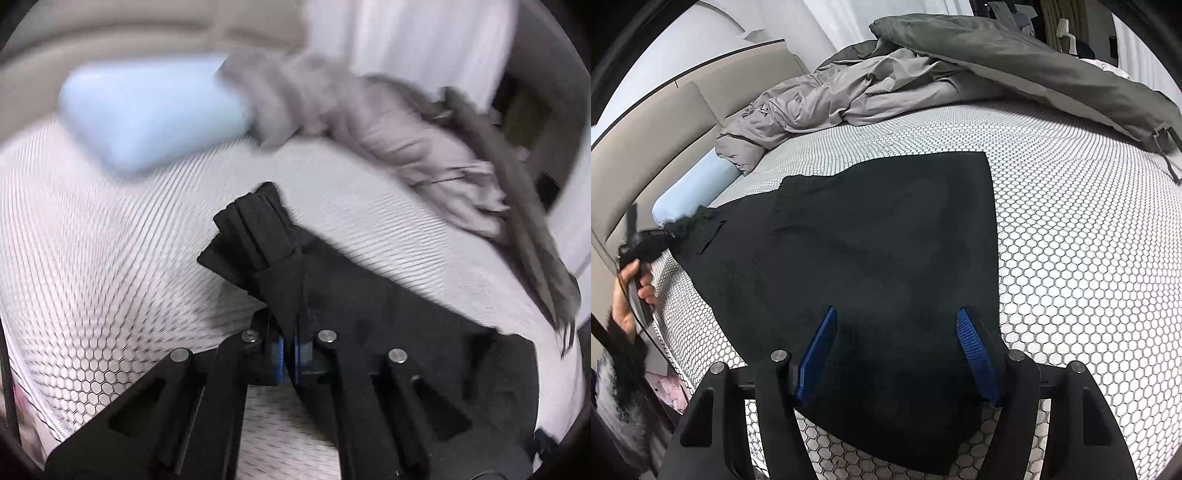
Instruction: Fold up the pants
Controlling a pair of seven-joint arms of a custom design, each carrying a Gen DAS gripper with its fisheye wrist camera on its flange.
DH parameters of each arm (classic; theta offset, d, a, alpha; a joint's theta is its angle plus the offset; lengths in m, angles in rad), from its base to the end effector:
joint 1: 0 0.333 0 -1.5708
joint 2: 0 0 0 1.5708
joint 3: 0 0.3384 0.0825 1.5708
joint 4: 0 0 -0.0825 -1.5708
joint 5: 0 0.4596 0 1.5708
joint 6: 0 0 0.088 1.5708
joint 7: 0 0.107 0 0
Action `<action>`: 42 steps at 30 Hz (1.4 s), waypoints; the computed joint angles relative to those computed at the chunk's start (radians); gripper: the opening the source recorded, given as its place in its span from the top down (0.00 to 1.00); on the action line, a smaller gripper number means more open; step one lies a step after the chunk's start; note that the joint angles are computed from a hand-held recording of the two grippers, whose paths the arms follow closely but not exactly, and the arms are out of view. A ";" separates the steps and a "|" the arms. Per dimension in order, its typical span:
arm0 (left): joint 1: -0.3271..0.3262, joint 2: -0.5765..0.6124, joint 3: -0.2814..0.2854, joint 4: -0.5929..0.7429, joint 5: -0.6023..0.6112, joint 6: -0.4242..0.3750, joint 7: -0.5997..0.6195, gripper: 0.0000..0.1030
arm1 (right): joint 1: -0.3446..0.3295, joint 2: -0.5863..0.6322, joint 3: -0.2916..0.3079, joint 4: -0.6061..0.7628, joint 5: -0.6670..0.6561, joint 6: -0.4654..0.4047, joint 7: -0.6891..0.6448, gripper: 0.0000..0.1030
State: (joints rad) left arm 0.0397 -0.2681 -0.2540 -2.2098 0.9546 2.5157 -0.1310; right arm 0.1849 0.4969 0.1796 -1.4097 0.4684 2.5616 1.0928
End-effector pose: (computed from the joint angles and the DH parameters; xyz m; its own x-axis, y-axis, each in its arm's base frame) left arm 0.5641 -0.1390 0.5403 0.6126 -0.7406 0.2761 -0.3259 -0.5549 -0.7654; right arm 0.7868 0.2597 0.4893 0.5271 -0.8215 -0.2177 -0.6924 -0.2666 -0.6704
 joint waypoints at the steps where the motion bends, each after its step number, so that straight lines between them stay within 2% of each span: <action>1: -0.007 0.007 -0.020 0.029 0.029 -0.013 0.009 0.99 | -0.003 -0.003 0.001 -0.003 0.002 0.002 -0.002 0.33; 4: -0.057 0.073 -0.075 0.159 0.135 -0.026 0.064 0.99 | -0.017 -0.024 0.007 -0.026 0.024 0.027 -0.025 0.33; 6: -0.108 0.132 -0.090 0.243 0.170 -0.020 0.107 0.99 | -0.030 -0.037 0.014 -0.038 0.052 0.042 -0.039 0.33; 10: -0.215 0.320 -0.104 0.439 0.174 0.065 0.235 0.99 | -0.050 -0.066 0.014 -0.067 0.097 0.074 -0.055 0.33; 12: -0.256 0.443 -0.114 0.540 0.082 0.119 0.384 0.99 | -0.056 -0.076 0.003 -0.078 0.105 0.086 -0.044 0.33; 13: -0.270 0.521 -0.133 0.596 -0.008 0.134 0.490 0.95 | -0.054 -0.079 -0.010 -0.082 0.099 0.095 -0.024 0.33; 14: -0.283 0.576 -0.153 0.637 -0.081 0.122 0.575 0.93 | -0.052 -0.079 -0.023 -0.083 0.087 0.100 -0.002 0.33; 16: -0.300 0.704 -0.208 0.740 -0.233 0.028 0.791 0.91 | -0.056 -0.078 -0.038 -0.084 0.067 0.113 0.026 0.33; 17: -0.326 0.747 -0.205 0.776 -0.251 -0.030 0.834 0.91 | -0.059 -0.078 -0.042 -0.085 0.059 0.119 0.037 0.33; 18: -0.354 0.757 -0.182 0.780 -0.238 -0.044 0.818 0.91 | -0.065 -0.078 -0.048 -0.084 0.055 0.116 0.056 0.33; 20: -0.390 0.751 -0.153 0.778 -0.222 -0.038 0.830 0.87 | -0.090 -0.078 -0.034 -0.080 0.078 0.093 0.062 0.33; 23: -0.373 0.680 -0.144 0.696 -0.291 0.051 0.852 0.68 | -0.128 -0.078 0.004 -0.071 0.151 0.045 0.005 0.33; 25: -0.370 0.603 -0.112 0.607 -0.314 0.133 0.788 0.30 | -0.144 -0.063 0.028 -0.043 0.215 -0.014 -0.042 0.33; 26: -0.363 0.567 -0.095 0.568 -0.324 0.177 0.778 0.27 | -0.155 -0.053 0.040 -0.025 0.252 -0.058 -0.065 0.33; 27: -0.373 0.529 -0.068 0.525 -0.305 0.218 0.744 0.26 | -0.163 -0.038 0.050 0.000 0.289 -0.113 -0.080 0.33; 29: -0.387 0.454 -0.022 0.461 -0.282 0.232 0.717 0.26 | -0.165 0.001 0.054 0.055 0.339 -0.216 -0.072 0.34; 32: -0.413 0.405 0.053 0.430 -0.205 0.193 0.615 0.26 | -0.153 0.050 0.044 0.119 0.369 -0.337 -0.015 0.42; 33: -0.409 0.390 0.063 0.414 -0.203 0.177 0.595 0.26 | -0.149 0.068 0.038 0.142 0.369 -0.364 0.007 0.50; 34: -0.402 0.375 0.067 0.398 -0.207 0.157 0.578 0.26 | -0.147 0.069 0.036 0.142 0.373 -0.373 0.016 0.53; 36: -0.380 0.360 0.072 0.380 -0.221 0.108 0.558 0.26 | -0.140 0.092 0.026 0.168 0.363 -0.403 0.052 0.53; 40: -0.337 0.318 0.067 0.320 -0.221 0.044 0.508 0.26 | -0.160 0.144 0.045 0.216 0.421 -0.430 0.094 0.53; 42: -0.317 0.314 0.065 0.294 -0.238 0.053 0.494 0.26 | -0.152 0.136 0.036 0.214 0.405 -0.420 0.113 0.54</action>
